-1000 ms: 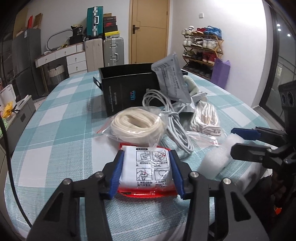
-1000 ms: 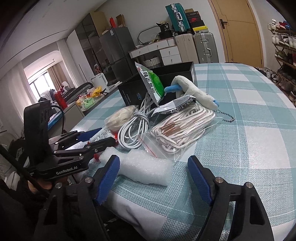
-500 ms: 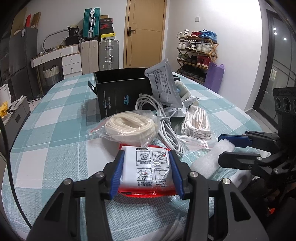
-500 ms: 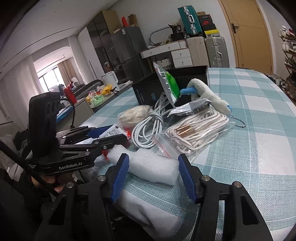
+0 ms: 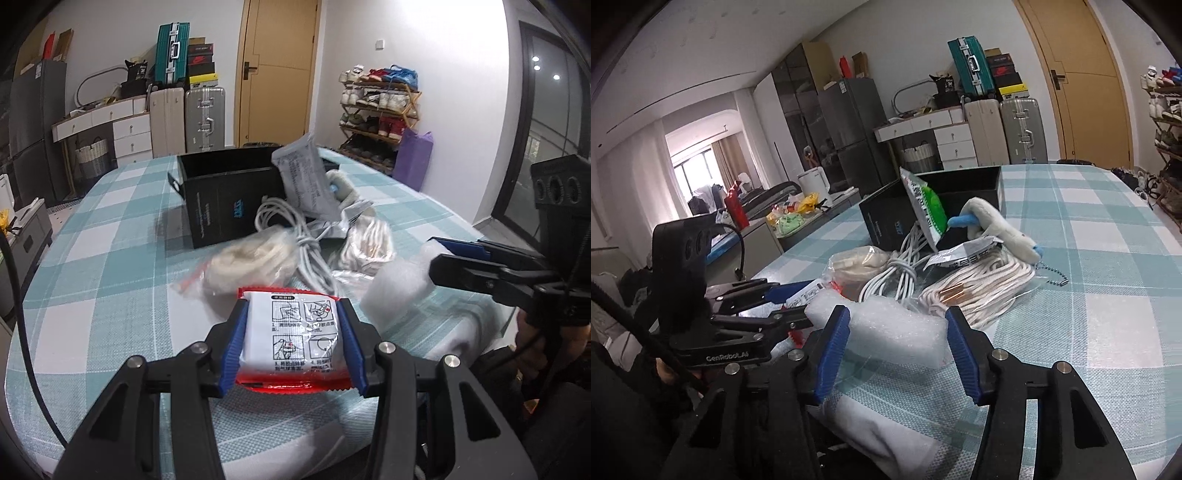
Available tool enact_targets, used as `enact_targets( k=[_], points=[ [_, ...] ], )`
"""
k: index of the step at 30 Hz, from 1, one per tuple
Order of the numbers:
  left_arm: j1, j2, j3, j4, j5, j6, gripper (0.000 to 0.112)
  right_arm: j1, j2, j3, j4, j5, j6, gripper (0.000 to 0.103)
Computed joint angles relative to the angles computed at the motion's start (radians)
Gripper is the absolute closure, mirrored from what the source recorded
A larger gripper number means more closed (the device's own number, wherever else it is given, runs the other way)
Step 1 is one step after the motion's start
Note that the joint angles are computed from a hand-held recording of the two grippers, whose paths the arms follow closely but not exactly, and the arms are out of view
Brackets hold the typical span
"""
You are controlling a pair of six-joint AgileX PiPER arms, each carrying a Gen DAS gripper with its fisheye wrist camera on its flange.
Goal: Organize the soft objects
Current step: 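Lift the packet and foam sheet and carry both over the black box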
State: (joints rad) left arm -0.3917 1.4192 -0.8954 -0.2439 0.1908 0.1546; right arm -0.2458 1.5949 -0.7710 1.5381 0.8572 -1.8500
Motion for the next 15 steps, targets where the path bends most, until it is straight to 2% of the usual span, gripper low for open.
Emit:
enact_targets(
  k=[2, 9, 15],
  points=[
    [-0.003, -0.01, 0.001, -0.013, -0.003, 0.011, 0.066, -0.009, -0.001, -0.001, 0.017, 0.004, -0.004, 0.049],
    [0.022, -0.047, -0.003, -0.361, 0.017, 0.33, 0.066, -0.051, -0.019, 0.005, 0.068, 0.016, -0.02, 0.049],
    [0.024, -0.064, -0.024, -0.35, 0.019, 0.306, 0.066, -0.066, -0.038, 0.0, 0.095, 0.006, -0.018, 0.049]
  ],
)
